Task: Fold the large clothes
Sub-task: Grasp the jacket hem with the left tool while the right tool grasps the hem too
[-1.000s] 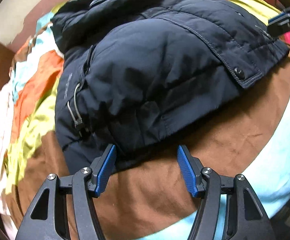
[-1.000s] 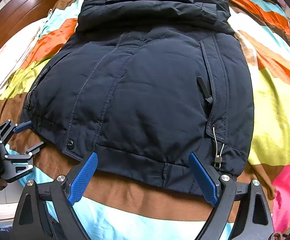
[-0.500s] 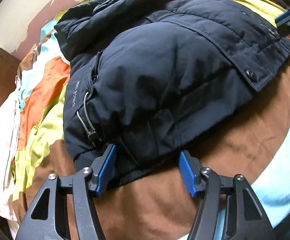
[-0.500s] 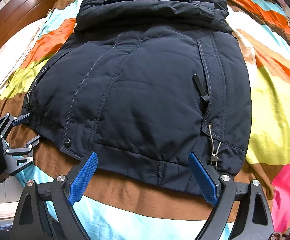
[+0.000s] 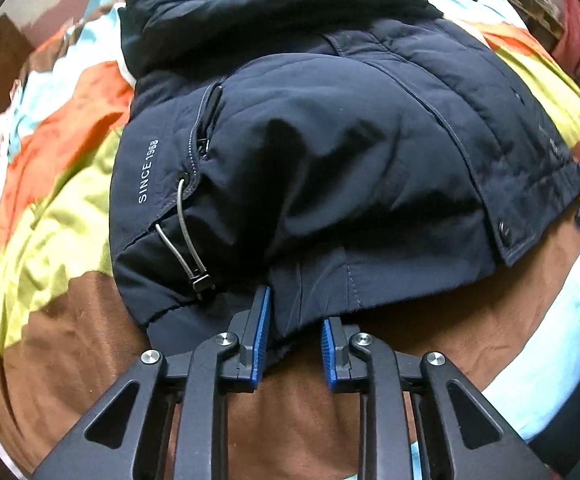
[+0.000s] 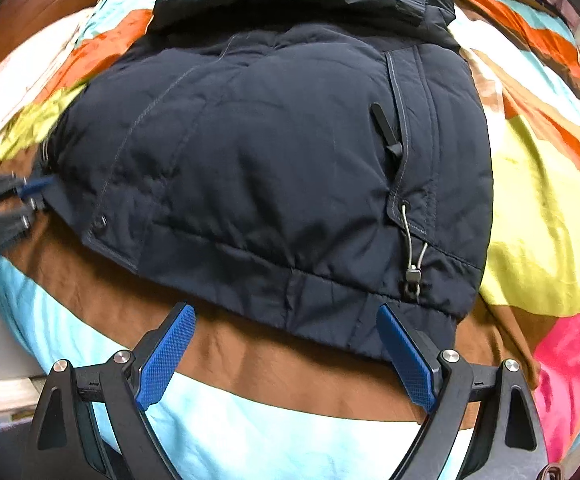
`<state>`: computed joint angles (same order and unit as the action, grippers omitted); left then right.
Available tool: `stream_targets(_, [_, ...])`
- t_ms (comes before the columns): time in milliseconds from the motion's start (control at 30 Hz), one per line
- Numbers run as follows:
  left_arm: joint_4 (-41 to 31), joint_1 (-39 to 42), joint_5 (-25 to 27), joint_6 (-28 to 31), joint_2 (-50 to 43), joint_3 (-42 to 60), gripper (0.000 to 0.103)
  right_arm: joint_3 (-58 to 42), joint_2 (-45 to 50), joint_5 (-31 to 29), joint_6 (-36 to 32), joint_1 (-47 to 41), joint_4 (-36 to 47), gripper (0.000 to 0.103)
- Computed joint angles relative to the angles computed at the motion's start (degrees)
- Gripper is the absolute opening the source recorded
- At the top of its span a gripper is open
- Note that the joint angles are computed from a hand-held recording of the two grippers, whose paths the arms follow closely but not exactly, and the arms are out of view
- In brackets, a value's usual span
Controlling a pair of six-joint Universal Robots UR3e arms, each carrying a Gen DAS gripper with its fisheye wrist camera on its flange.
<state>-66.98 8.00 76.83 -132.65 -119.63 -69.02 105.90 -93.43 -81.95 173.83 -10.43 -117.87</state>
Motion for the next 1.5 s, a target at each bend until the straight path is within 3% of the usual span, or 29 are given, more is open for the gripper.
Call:
stream_targets(200, [-16.8,0.5,-3.2,-7.6,-7.1,18.4,0.017,3.7,1.5,-8.2,-1.5,5.6,-6.7,0.092])
stream_targets(500, [-24.3,0.5,-3.8,-8.9,-10.7,27.6,0.017,8.9,7.3,-20.0,-1.3,10.9,-20.7,0.089])
stream_targets(533, [-24.1,0.5,-3.6,-8.5,-10.6,27.4,0.017,9.6,7.0,-19.9,-1.5,10.7,-21.6,0.077])
stream_targets(567, [-23.8,0.7,-3.5,-8.0,-10.2,26.7,0.017,8.8,7.9,-20.9,-1.8,10.8,-21.4,0.051])
stream_targets(600, [-23.1,0.6,-3.2,-7.6,-9.9,25.8,0.017,8.0,8.6,-21.9,-1.7,11.0,-21.1,0.046])
stream_targets(667, [-21.4,0.2,-2.8,-7.6,-9.4,24.2,0.017,7.4,7.9,-21.1,-1.5,9.8,-20.6,0.03])
stream_targets(833, [-21.9,0.1,-2.6,-9.5,-9.3,24.5,0.017,5.1,3.5,-16.4,-3.0,6.4,-15.7,0.021])
stream_targets(1033, [-24.4,0.1,-2.2,-9.8,-10.2,27.4,0.017,0.4,1.3,-9.8,-4.5,2.2,-7.9,0.017])
stream_targets(1500, [-30.7,0.2,-1.9,-13.9,-14.1,36.2,0.017,-6.8,3.9,-3.4,-1.0,-1.6,-0.7,0.015])
